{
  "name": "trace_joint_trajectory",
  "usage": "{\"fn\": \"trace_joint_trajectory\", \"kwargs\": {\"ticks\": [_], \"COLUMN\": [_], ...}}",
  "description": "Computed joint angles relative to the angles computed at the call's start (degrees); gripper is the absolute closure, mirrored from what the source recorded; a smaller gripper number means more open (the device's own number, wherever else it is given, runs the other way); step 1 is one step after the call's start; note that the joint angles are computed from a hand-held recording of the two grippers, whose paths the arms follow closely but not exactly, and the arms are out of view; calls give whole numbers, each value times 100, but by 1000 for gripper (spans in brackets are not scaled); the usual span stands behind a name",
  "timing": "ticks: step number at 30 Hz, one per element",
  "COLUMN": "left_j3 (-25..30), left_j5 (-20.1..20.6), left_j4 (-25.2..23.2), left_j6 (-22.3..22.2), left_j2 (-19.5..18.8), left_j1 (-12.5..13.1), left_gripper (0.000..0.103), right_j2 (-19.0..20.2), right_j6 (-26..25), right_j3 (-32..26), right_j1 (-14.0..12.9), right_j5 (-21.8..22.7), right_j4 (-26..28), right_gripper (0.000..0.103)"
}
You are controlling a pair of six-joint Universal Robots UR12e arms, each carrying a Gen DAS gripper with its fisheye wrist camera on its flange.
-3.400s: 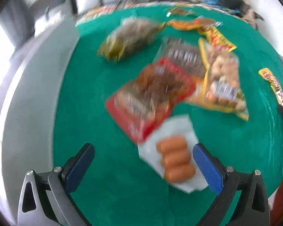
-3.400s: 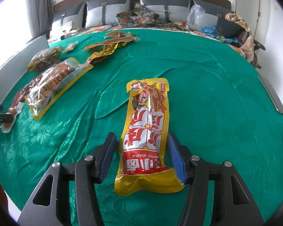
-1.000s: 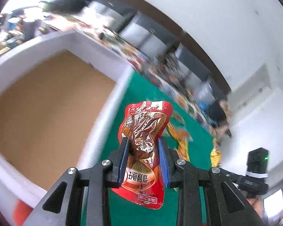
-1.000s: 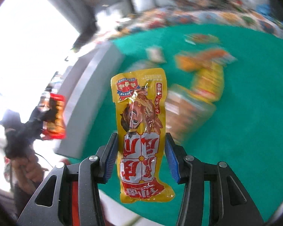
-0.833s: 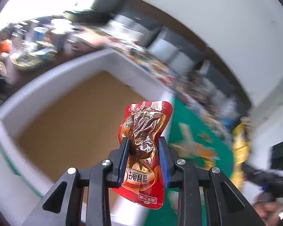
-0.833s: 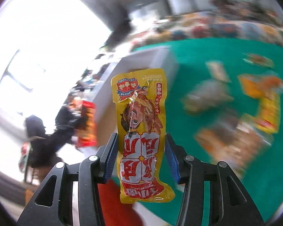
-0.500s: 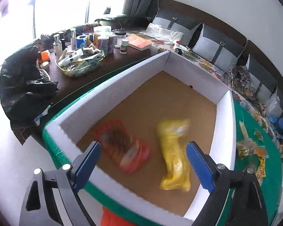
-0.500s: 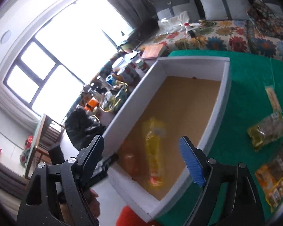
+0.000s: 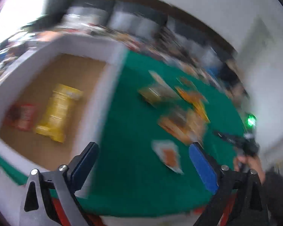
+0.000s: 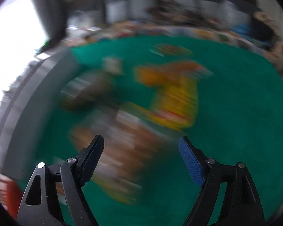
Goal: Organize snacks
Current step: 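Move both tools back over the table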
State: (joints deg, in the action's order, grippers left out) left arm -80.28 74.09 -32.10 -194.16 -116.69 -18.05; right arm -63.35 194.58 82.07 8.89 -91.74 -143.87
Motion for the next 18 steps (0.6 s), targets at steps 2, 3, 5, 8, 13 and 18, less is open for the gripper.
{"fn": "trace_joint_trajectory", "kwargs": {"ticks": [2, 3, 5, 8, 13, 18], "left_j3": [217, 328, 597, 838, 1024, 1204], "left_j5": [-212, -151, 128, 507, 1682, 1974], "left_j4": [-567, -851, -1467, -1887, -1420, -966], "left_j6": [428, 588, 821, 803, 980, 619], "left_j2": [-181, -275, -529, -815, -1081, -1297], "left_j1": [-203, -319, -550, -732, -945, -912], "left_gripper": [6, 6, 6, 6, 0, 0], "right_j2": [-274, -393, -558, -680, -638, -649], "right_j6": [-10, 16, 74, 30, 32, 89], "right_j3": [570, 834, 1201, 1563, 1633, 1654], "right_j1": [-152, -224, -325, -397, -422, -389], "right_j5": [-390, -530, -693, -833, -880, -896], "right_j4": [-48, -133, -309, -837, -1144, -1145], "right_gripper": [19, 19, 19, 19, 17, 14]}}
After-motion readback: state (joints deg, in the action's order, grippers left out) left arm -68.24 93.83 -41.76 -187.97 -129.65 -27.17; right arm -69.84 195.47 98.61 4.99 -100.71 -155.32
